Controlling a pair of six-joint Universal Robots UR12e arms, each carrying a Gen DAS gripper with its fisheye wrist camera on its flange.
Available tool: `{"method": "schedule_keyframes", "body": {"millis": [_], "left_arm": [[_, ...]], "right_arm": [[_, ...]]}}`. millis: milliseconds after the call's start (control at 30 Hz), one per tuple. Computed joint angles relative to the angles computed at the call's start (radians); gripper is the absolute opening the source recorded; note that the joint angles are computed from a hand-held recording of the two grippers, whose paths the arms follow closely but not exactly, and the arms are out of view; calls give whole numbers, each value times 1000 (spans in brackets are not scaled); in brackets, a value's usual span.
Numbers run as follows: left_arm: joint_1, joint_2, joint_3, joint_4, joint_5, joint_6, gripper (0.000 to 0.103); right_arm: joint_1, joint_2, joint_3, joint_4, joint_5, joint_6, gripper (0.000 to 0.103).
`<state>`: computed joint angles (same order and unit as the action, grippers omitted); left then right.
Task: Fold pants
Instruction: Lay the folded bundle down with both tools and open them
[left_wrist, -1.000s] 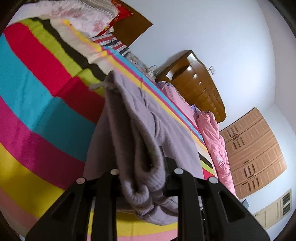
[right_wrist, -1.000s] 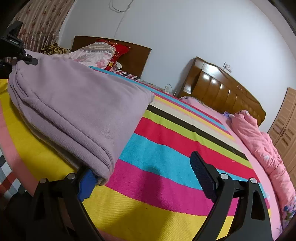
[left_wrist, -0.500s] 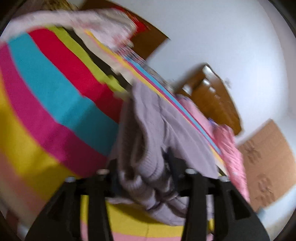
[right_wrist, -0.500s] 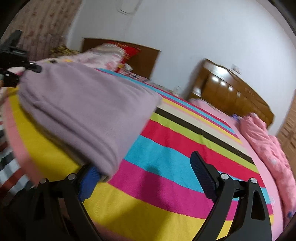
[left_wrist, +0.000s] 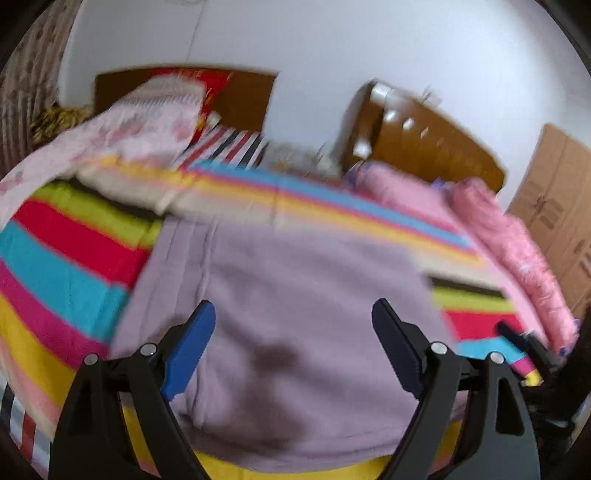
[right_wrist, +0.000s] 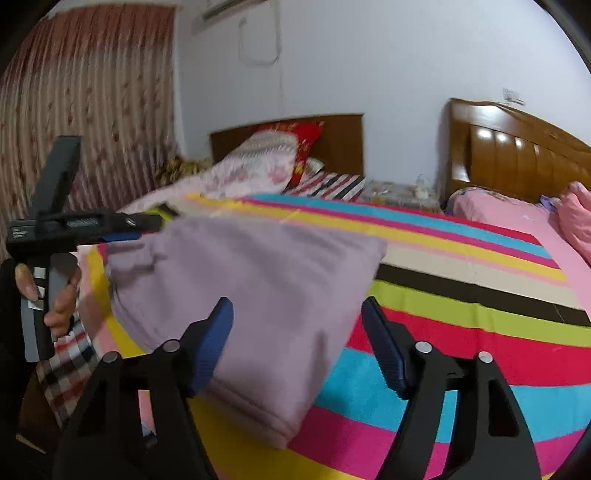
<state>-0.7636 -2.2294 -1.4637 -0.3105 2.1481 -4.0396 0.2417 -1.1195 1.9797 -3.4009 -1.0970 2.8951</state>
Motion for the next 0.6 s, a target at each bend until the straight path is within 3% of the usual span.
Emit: {"method": "schedule_keyframes", "body": {"millis": [67,133,200,267,333,400,600], "left_arm": [[-3,2,-38,-12,-6,-33,78],[-16,-3,-68,58,29,51,78],[-27,2,-75,38,43,80,78],[-25,3,-84,62,41,77,78],[-28,-2,-88,92,48,58,78],[-26,-12,-87,108,61,64,78],[-20,-22,-87,147,60,97,78]], "right_arm": [[9,-4,6,59,18,-82,70],[29,-3,21,123,-15,-205,72],[33,6,34,98,-37,-223,79],[17,4,24,169,4,-172,85],[17,-1,15,231,-11,-185,86],[19,-10,28,220,-36,-204,85],[-33,-52,43,223,154,-257,85]]}}
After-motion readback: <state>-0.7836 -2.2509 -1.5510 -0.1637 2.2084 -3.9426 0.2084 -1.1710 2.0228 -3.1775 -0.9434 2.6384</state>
